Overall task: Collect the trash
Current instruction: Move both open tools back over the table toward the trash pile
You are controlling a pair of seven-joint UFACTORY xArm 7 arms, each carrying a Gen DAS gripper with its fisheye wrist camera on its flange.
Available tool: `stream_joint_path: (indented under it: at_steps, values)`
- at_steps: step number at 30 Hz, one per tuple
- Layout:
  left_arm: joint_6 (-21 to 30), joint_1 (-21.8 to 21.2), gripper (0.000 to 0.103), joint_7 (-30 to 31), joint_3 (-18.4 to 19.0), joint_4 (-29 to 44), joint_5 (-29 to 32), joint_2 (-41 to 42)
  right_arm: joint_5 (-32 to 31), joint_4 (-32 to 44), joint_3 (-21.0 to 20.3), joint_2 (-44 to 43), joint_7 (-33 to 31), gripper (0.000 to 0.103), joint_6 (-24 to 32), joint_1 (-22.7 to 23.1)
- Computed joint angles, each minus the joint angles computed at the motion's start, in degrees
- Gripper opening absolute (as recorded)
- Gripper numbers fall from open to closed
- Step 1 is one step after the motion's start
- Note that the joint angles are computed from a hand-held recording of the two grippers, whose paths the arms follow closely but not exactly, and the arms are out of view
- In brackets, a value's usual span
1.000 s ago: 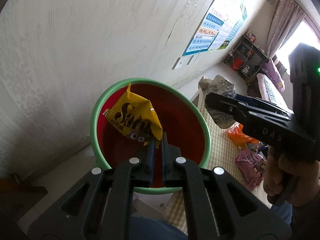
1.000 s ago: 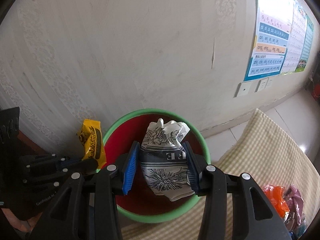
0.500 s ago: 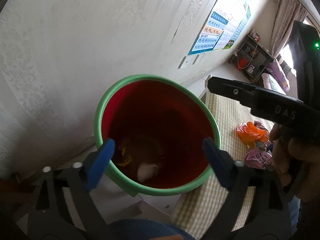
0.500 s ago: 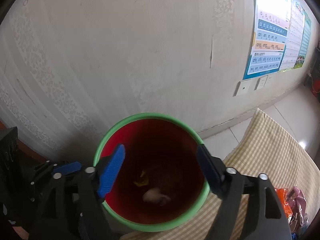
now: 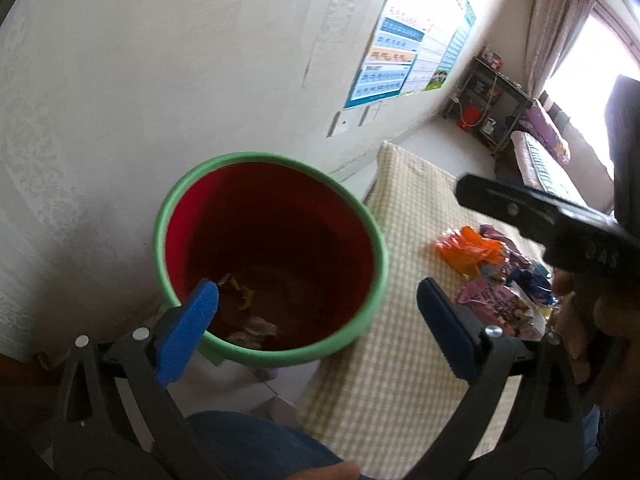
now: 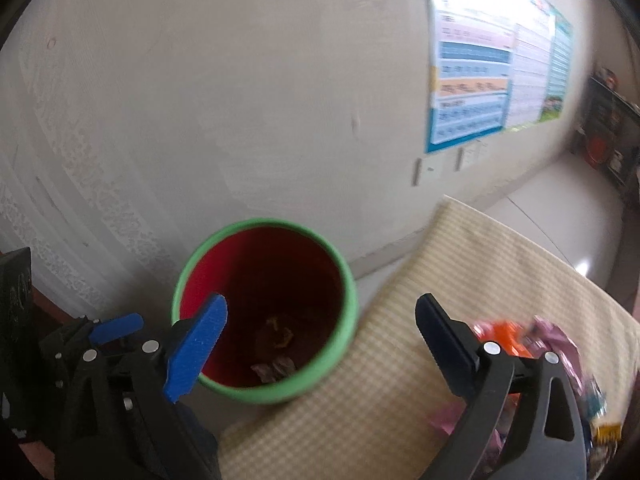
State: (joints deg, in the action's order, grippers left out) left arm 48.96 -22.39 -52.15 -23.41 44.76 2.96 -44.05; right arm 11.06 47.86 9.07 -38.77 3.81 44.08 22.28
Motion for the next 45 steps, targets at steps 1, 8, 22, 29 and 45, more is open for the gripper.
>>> stream_joint_path:
  at_steps: [1, 8, 22, 29, 45]
  values:
    - [-0.2, 0.1, 0.097, -0.3, -0.6, 0.6, 0.1, 0.5, -0.1, -0.7, -0.4, -1.5, 0.1, 0.092, 0.8, -0.3]
    - [-0.8, -0.1, 0.097, -2.7, -4.4, 6.1, 1.9, 5.9, -1.7, -4.8, -4.3, -12.3, -0.6, 0.092, 7.3, -4.1]
    - [-5.5, -4.4, 0.097, -11.0, -10.9, 18.0, 11.5, 23.2, -6.9, -11.1, -13.7, -29.7, -6.1, 0.093, 21.4, -17.9]
    - [-4.0, -7.9, 0.097, -17.0, -11.2, 22.8, 17.4, 30.2, -11.3, -13.4, -19.5, -34.1, -10.8, 0.093, 26.1, -26.4]
    - [-2.2, -19.9, 0.097, -17.0, -2.3, 31.8, 18.1, 42.8, -13.8, -15.8, -26.2, -29.9, -17.2, 0.092, 26.5, -38.4]
